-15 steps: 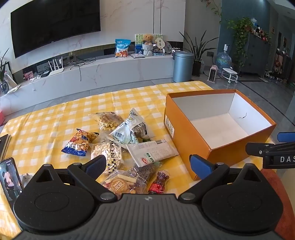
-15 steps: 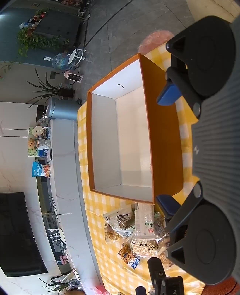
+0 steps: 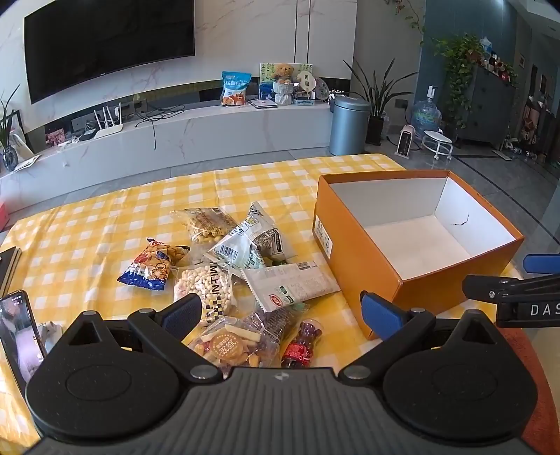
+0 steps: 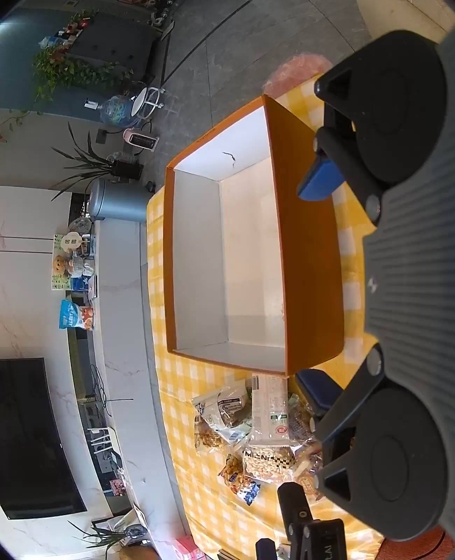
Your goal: Organize snacks
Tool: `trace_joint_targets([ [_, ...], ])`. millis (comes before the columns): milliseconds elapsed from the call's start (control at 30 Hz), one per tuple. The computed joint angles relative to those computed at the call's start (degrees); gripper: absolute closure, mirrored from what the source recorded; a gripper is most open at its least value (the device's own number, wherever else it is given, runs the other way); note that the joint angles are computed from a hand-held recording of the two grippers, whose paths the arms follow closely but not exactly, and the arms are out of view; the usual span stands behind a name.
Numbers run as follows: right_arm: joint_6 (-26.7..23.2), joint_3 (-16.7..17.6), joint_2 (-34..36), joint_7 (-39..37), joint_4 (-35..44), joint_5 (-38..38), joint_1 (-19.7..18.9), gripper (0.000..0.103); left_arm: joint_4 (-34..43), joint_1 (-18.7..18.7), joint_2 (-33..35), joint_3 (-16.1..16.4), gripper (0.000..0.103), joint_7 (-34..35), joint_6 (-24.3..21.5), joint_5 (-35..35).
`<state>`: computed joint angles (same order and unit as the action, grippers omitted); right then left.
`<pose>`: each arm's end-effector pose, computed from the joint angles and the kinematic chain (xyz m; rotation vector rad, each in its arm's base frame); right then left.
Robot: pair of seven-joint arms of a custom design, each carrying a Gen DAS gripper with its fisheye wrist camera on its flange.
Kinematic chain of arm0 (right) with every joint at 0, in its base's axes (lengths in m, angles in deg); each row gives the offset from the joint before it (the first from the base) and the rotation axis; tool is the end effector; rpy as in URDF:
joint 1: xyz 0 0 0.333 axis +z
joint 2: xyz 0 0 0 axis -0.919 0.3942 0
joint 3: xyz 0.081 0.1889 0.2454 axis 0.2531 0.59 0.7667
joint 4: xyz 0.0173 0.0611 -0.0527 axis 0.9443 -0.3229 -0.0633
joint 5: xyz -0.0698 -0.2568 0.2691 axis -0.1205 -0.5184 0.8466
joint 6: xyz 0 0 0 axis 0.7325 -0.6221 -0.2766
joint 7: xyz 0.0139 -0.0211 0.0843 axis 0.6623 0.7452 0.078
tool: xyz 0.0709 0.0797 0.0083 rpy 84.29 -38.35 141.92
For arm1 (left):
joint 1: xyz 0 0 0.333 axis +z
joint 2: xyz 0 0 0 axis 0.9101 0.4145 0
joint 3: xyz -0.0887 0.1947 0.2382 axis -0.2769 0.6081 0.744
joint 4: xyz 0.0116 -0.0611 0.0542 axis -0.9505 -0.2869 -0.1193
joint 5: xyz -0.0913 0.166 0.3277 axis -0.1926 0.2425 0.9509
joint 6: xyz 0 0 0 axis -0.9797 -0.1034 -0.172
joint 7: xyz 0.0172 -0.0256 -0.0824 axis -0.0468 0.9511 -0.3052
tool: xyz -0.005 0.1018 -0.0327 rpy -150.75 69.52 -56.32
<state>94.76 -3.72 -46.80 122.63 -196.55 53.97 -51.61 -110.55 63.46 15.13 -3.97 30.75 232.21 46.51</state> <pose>0.5260 0.1377 0.5375 -2.0486 1.2341 -0.5002 0.4194 -0.1456 0.5739 -1.9469 1.3867 -0.6269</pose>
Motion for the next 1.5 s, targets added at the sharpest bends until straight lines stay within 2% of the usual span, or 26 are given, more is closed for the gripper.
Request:
trace_joint_targets([
  [100, -1.29, -0.5, -0.06, -1.03, 0.83, 0.51, -0.16, 0.003, 0.09, -0.05, 0.02, 0.04, 0.0, -0.02, -0.1, -0.07],
  [833, -0.32, -0.24, -0.89, -1.7, -0.21, 0.27, -0.03, 0.003, -1.4, -0.22, -1.23, -0.37, 0.0, -0.78, 0.31, -0.24],
  [1500, -0.37, -0.27, -0.77, -0.61, -0.38, -0.67, -0.26, 0.003, 0.25, -1.12, 0.44, -0.41, 0.0, -1.1, -0.49, -0.58],
])
